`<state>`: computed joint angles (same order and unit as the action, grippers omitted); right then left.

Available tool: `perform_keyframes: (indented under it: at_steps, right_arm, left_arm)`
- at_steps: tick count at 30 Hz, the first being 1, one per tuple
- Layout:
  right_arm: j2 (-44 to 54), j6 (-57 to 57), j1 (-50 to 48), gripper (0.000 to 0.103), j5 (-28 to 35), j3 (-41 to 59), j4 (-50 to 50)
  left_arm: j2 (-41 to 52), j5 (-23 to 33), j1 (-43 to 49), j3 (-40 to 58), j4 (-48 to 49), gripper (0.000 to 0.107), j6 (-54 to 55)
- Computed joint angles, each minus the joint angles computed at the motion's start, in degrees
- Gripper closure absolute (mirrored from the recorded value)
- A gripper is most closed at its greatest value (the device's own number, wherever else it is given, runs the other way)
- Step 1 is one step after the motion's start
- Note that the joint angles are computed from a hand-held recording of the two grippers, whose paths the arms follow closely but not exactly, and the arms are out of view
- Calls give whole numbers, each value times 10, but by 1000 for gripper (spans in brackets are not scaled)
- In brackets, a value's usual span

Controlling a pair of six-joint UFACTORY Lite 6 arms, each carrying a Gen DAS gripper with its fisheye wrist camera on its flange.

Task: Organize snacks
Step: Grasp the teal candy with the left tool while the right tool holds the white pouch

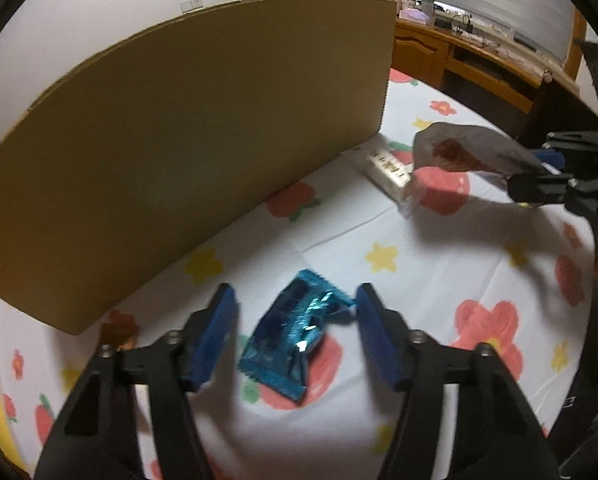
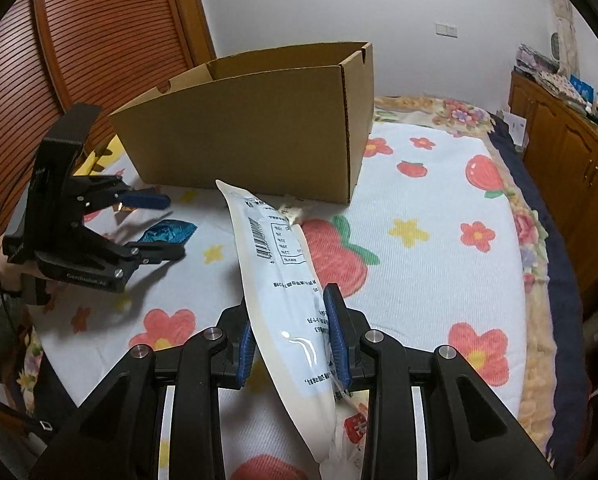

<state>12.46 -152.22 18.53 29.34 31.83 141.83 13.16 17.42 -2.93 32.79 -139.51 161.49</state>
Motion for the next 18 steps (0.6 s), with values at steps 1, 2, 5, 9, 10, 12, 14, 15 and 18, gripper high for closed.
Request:
perform_keyframes:
  at_steps: [1,2,5,9,10,12,14,15,18]
  right_arm:
    - [1,0,-1,72,2,0,0]
    - [2,0,-2,73,3,0,0]
    - [7,-18,3,73,-4,2,24]
    - [21,-41,8,75,-3,4,49]
    - [20,-45,8,75,-3,3,53]
    - [23,-45,7,76,-2,5,54]
    - [24,-46,5,76,0,7,54]
    - [23,-46,5,76,0,6,56]
    - [22,-35,0,76,3,5,48]
  left_arm:
    - [-1,1,1,-1,12,56,-13]
    - [-4,0,1,-4,11,56,-14]
    - [-11,1,5,-12,20,56,-26]
    - [-1,4,15,-3,69,56,-82]
    - [2,8,24,0,94,55,-105]
    - [3,11,32,1,113,55,-125]
    - [4,16,38,0,131,55,-140]
    - [2,15,41,-1,147,54,-155]
    - [-8,22,49,-8,185,43,-187]
